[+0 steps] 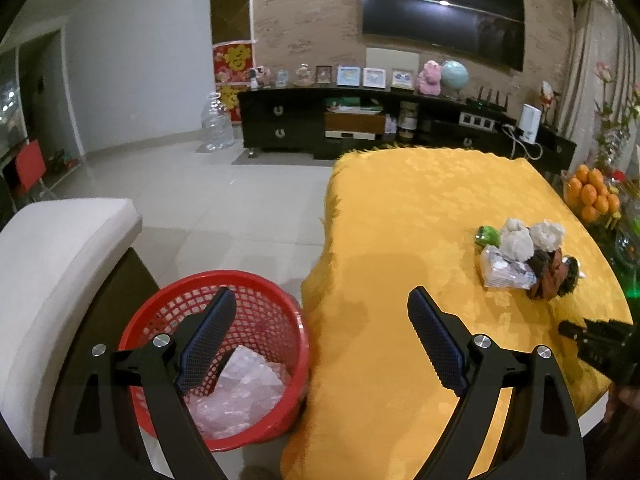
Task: Collect trash
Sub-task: 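Grasp the printed snack wrapper with the left tool while the right tool grasps the yellow foam net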
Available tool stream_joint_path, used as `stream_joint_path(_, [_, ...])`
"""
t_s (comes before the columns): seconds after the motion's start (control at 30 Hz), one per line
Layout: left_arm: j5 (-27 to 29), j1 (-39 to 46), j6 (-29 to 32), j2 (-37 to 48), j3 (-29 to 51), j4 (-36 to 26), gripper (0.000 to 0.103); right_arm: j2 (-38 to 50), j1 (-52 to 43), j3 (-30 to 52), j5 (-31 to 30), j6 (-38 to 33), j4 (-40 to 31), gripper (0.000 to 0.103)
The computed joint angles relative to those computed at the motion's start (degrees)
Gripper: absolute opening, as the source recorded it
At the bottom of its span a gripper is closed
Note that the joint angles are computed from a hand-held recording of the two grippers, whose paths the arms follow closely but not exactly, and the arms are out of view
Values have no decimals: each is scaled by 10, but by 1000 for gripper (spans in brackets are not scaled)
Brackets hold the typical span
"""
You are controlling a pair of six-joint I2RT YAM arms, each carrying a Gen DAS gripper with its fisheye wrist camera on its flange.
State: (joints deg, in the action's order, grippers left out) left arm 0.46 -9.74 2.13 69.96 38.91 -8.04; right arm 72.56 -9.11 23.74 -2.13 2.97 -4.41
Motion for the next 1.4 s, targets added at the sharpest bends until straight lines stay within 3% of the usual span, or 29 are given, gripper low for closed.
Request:
stream_joint_path(0.3, [-20, -99, -3, 35, -1, 27, 85, -79, -8, -2, -6, 3, -32, 26])
stream_joint_path(0.6, [-49, -205, 6, 162, 70, 47, 85, -100, -52, 12, -49, 2, -55, 26])
stream_joint_path(1.03, [1, -244, 6, 340, 209, 44, 85, -99, -97, 18, -88, 5, -60, 26])
stream_joint_path(1.4, [42, -239, 12, 424, 288, 30, 83, -77, -99, 19, -83, 5, -52, 26])
